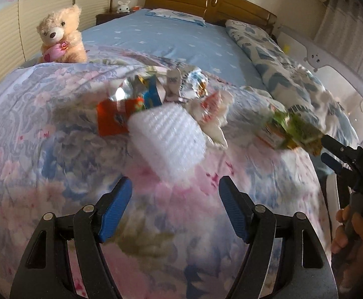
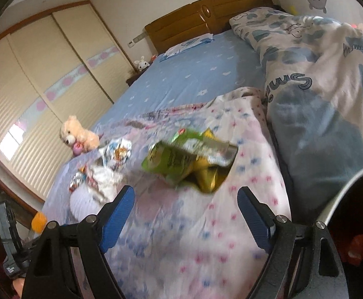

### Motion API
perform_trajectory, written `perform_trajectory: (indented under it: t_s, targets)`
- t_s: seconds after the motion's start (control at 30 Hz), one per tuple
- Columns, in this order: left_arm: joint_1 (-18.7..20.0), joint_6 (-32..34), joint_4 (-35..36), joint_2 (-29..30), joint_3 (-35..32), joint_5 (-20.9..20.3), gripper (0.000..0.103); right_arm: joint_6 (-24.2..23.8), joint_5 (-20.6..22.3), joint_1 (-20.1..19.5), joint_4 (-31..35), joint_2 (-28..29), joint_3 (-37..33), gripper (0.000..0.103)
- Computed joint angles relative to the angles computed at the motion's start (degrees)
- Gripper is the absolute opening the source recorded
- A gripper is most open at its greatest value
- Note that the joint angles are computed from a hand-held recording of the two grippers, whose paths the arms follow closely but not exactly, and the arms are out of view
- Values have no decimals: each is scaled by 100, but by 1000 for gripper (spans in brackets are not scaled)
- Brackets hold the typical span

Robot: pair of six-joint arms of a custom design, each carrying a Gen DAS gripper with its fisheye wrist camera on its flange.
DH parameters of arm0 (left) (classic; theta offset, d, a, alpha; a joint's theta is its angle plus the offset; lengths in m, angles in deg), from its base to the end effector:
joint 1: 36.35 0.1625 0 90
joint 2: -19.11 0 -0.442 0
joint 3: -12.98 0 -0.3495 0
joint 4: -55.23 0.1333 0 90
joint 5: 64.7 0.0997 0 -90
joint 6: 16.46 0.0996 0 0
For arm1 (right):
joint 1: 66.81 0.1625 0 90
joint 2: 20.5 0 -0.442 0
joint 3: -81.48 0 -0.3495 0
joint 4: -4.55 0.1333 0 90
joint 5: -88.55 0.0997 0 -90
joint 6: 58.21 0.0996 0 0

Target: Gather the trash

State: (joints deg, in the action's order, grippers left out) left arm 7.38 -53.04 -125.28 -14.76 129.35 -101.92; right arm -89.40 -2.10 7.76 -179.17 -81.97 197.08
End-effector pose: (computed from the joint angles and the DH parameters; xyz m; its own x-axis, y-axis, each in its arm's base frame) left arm -0.2286 -0.5129 0.0166 -0.8266 -0.1185 -0.5502 0.2776 0.7645 -0.5818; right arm -0.0206 -0.5713 0.2544 -0.9291 -0.1512 0.3375 -0.3228 0.7769 -0.5406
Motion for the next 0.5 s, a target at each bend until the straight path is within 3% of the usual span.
perform_trajectory:
  t_s: [0.13, 0.17, 0.2, 0.23, 0.27, 0.33, 0.37, 0.4, 0.5]
  targets:
    - [132, 137, -26, 21, -121, -51, 73, 272, 86, -39, 299, 142, -338, 84]
    - [149, 191, -72, 44, -137, -34, 73, 339, 116, -57, 343, 169, -385, 79]
    - [152, 216, -90, 58, -149, -29, 73, 399, 168, -85, 353, 187, -409, 66]
    - [165, 264, -127, 73, -158, -46, 68, 443, 166, -99, 370, 202, -428, 56]
    - [179, 321, -177, 90, -169, -72, 61, 479, 108, -100, 424, 219, -450, 39]
    - [207, 379, -185, 99, -185, -173, 26, 473, 86, -116, 476, 202, -417, 38]
    - [218, 403, -213, 102, -182, -238, 17, 406, 91, -122, 485, 176, -364, 36]
    - [223, 410, -213, 107, -186, -284, 12, 360, 90, -125, 462, 145, -298, 35]
    - [127, 464, -375, 141, -75, -238, 10, 247, 180, -162, 382, 10, -35, 33]
